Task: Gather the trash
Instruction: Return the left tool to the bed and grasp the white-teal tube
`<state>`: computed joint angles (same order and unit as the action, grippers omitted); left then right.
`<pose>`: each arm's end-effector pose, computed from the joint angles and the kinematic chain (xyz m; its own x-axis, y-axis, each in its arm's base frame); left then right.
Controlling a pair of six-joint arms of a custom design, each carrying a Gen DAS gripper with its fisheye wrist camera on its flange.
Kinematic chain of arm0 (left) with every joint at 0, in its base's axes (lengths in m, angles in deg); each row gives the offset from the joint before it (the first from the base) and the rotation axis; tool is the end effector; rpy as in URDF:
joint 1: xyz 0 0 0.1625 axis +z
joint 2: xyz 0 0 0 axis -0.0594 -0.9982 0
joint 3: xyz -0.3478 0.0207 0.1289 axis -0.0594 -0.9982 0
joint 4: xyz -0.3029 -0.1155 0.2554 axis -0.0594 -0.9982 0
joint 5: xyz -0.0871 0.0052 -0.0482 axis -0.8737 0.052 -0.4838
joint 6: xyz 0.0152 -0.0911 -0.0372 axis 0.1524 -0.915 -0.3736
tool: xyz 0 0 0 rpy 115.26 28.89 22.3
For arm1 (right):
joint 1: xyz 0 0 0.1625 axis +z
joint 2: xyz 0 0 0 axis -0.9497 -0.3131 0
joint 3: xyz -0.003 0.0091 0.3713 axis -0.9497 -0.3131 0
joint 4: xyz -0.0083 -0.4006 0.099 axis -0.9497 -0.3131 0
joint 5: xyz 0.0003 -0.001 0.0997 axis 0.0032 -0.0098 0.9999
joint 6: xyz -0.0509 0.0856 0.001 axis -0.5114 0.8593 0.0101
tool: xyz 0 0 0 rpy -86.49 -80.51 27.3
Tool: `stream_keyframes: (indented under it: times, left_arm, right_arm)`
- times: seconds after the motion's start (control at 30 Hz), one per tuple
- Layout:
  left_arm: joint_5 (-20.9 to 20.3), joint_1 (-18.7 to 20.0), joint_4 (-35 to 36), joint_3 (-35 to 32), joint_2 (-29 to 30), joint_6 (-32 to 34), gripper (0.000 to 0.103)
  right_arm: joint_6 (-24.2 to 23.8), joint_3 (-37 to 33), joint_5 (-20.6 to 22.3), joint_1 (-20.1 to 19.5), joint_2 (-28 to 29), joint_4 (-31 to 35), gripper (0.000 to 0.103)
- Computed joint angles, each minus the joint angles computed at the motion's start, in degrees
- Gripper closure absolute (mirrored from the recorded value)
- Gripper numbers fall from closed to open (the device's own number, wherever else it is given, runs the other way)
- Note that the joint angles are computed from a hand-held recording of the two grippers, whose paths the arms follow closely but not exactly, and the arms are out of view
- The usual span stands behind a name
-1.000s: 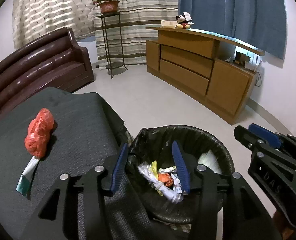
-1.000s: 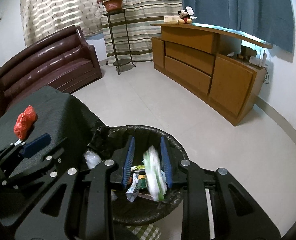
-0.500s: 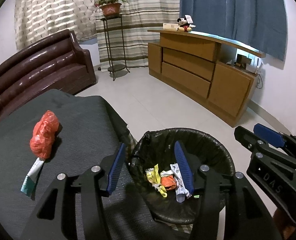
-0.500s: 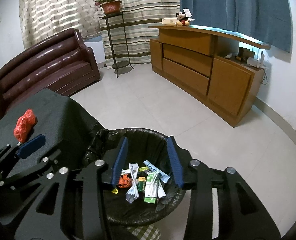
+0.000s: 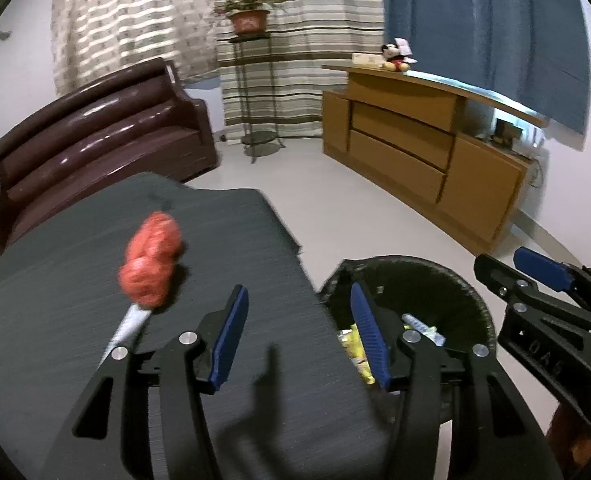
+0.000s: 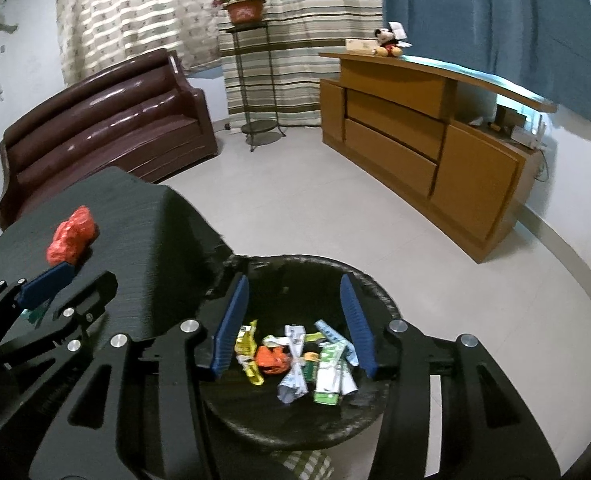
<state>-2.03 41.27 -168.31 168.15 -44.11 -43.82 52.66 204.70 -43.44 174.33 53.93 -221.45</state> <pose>-0.1125 -0.3683 0.0921 -0.6656 0.0392 -0.7453 0.5957 0.6295 -0.4989 0.1697 -0.3835 0.0126 -0.7601 -0.0796 0.6449 -0.5464 0.6154 -0.5681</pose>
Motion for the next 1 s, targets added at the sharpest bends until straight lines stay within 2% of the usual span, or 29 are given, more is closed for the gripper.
stream_keyframes:
  times: [0.33,0.6,0.8,1.0]
  left_arm:
    - [4.1,3.1,6.9,4.3,-10.9,-3.9,0.047]
    - [5.0,6.3,8.6,5.4,-14.9,-4.0,0.047]
    - [3.2,9.2,8.6,4.0,-15.2,-2.3,0.047]
    - [-1.5,12.1,13.6,2.4,-17.8,-3.0,0.047]
  right_arm:
    - [0.7,-3.8,-1.0,4.7,3.8,4.7,0.056]
    - [1.8,-7.4,-1.2,6.9,6.5,9.1,0.055]
    - [2.5,-9.5,-1.3,7.7,7.8,11.5,0.055]
    - [3.5,-11.3,-1.4,8.2,9.0,14.0,0.055]
